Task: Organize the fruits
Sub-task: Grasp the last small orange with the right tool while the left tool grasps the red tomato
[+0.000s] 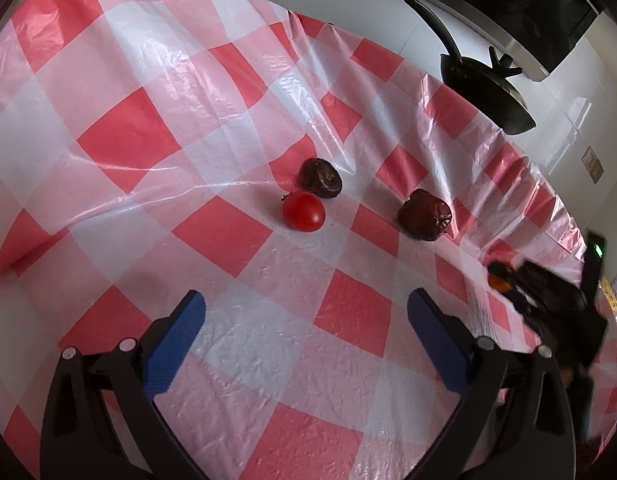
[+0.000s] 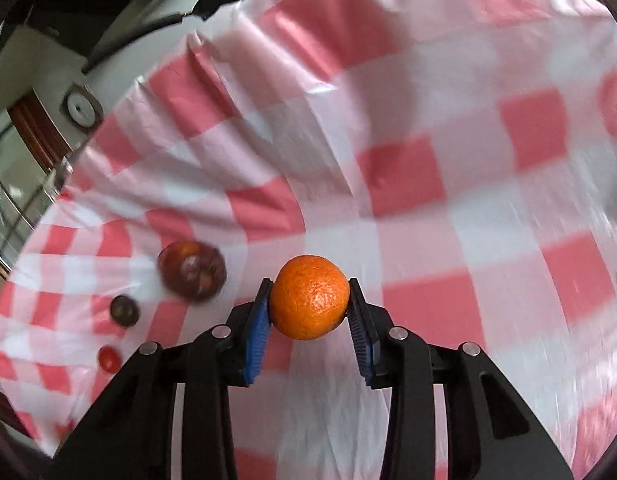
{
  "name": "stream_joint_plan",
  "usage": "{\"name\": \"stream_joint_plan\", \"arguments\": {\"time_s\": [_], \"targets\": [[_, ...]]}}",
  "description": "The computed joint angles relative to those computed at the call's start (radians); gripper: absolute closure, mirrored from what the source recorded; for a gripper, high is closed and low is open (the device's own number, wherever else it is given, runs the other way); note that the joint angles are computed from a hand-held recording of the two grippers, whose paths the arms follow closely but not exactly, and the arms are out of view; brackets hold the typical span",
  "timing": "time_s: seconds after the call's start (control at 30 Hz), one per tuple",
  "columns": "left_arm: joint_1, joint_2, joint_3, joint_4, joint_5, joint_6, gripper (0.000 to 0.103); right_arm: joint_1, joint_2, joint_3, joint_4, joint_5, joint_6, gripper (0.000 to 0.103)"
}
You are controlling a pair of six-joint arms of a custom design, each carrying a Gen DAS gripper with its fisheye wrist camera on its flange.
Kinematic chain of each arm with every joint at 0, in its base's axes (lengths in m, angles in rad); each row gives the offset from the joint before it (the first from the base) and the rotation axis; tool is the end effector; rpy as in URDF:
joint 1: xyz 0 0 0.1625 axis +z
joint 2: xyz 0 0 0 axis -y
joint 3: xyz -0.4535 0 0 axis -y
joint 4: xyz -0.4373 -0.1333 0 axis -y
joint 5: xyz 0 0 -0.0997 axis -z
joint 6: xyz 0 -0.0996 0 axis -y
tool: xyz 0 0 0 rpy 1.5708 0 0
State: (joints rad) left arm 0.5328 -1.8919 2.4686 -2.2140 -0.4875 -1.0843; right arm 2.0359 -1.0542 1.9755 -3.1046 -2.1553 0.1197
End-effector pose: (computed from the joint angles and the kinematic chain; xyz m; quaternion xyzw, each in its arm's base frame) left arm -0.1684 -0.3562 0.3145 -0.0370 0.8558 -0.4637 0.2265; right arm 0.3471 -0.5170 0.1979 0.0713 -0.9144 0.3556 0.1798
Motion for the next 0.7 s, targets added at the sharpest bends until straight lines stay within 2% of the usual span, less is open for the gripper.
{"name": "stream_joint_plan", "arguments": {"time_s": [0.1, 0.17, 0.3, 0.4, 0.47, 0.57, 0.6, 0.67, 0.7], "targets": [[0.0, -0.002, -0.001, 0.011, 0.001, -0.013, 0.002, 0.002, -0.021, 0.045, -0.056, 0.012, 0.004, 0.067], [0.002, -0.002, -0.003, 0.016, -0.002, -0.013, 0.002, 0.009, -0.014, 0.058, -0.12, 0.022, -0.035, 0.066], [0.009, 0.009, -0.018, 0.057, -0.015, -0.029, 0.002, -0.004, -0.027, 0.07, -0.126, 0.065, -0.028, 0.066], [0.058, 0.062, -0.081, 0.145, -0.067, -0.052, 0.002, -0.005, -0.028, 0.063, -0.121, 0.082, -0.033, 0.066], [0.075, 0.096, -0.103, 0.139, -0.048, -0.025, 0.002, -0.006, -0.034, 0.069, -0.127, 0.091, -0.038, 0.066], [0.127, 0.181, -0.183, 0.239, -0.015, -0.035, 0.002, -0.007, -0.037, 0.072, -0.129, 0.101, -0.043, 0.066], [0.155, 0.218, -0.217, 0.251, -0.013, -0.012, 0.004, -0.007, -0.037, 0.071, -0.126, 0.103, -0.044, 0.066], [0.185, 0.266, -0.261, 0.284, 0.006, -0.006, 0.016, -0.008, -0.039, 0.071, -0.122, 0.106, -0.046, 0.066], [0.202, 0.29, -0.284, 0.292, 0.016, 0.008, 0.017, -0.008, -0.038, 0.07, -0.12, 0.107, -0.046, 0.066]]}}
